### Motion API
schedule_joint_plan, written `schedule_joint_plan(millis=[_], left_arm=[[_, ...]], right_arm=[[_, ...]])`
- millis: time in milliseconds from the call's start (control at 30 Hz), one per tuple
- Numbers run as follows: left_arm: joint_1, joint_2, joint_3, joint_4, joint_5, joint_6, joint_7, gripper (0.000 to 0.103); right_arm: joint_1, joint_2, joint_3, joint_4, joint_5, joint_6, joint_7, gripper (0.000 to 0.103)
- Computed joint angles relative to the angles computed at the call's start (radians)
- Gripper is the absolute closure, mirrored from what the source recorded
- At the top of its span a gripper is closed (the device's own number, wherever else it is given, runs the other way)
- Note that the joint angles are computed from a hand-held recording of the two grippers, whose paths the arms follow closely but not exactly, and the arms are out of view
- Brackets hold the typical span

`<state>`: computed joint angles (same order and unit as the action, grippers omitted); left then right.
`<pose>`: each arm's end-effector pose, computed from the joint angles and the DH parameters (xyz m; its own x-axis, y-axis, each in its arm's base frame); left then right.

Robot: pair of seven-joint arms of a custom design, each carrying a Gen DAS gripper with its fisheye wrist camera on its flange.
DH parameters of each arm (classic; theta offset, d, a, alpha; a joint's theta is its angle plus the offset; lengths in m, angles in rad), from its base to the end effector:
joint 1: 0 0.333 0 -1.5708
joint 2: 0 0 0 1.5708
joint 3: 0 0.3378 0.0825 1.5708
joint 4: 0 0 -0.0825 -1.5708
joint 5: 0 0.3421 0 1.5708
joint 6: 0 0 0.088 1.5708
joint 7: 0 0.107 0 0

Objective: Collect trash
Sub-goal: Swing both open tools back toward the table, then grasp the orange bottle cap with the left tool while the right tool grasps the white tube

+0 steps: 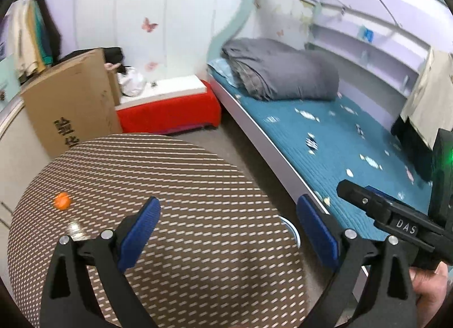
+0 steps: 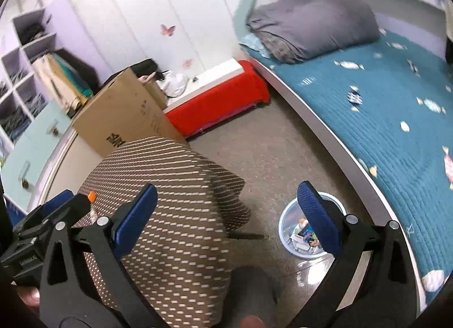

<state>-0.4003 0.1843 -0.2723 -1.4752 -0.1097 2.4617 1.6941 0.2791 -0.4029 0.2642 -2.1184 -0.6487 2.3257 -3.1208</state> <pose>0.5031 -0.3742 0.6944 -0.6759 -0.7337 0.0690 -0.5371 0.4264 -0.7278 0.3624 0.2365 0.6686 -0.4790 -0.7841 -0.3945 -0.4375 0.6030 -0.6671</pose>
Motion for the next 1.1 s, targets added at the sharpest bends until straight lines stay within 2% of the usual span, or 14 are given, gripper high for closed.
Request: schedule_joint_plan(millis=[167, 300, 533, 667, 800, 1000, 1067, 1100], left_arm=[[0.071, -0.095, 0.024, -0.115, -0.074, 0.056, 0.056, 0.008], [0.118, -0.152, 0.046, -0.194, -0.093, 0.11, 0.069, 0.008], [0.194, -0.199, 0.079, -0.267, -0.146, 0.136, 0.1, 0.008], [0.233, -0.211, 0.097, -0.302, -0.145, 0.154, 0.096, 0.008], [0.269, -0.217, 0.112, -0.339, -0.115, 0.175, 0.068, 0.008], [0.311, -0.181, 0.13, -0.326, -0.098, 0.148, 0.027, 0.008], [0.318, -0.168, 0.132, -0.317, -0.086, 0.141, 0.02, 0.008], [0.32, -0.163, 0.132, -0.314, -0.083, 0.14, 0.018, 0.008]], right_arm=[[0.027, 0.131, 0.044, 0.163, -0.049, -0.058, -0.038, 0.006], [0.086, 0.241, 0.032, 0.288, -0.072, -0.082, -0.104, 0.006], [0.195, 0.418, -0.02, 0.49, -0.072, -0.103, -0.223, 0.006], [0.246, 0.506, -0.059, 0.582, -0.043, -0.085, -0.302, 0.006], [0.283, 0.639, -0.089, 0.726, 0.051, -0.093, -0.442, 0.006], [0.331, 0.845, -0.124, 0.969, 0.143, -0.108, -0.649, 0.006], [0.357, 0.92, -0.145, 1.076, 0.16, -0.157, -0.702, 0.011], [0.367, 0.958, -0.157, 1.131, 0.17, -0.177, -0.725, 0.017]])
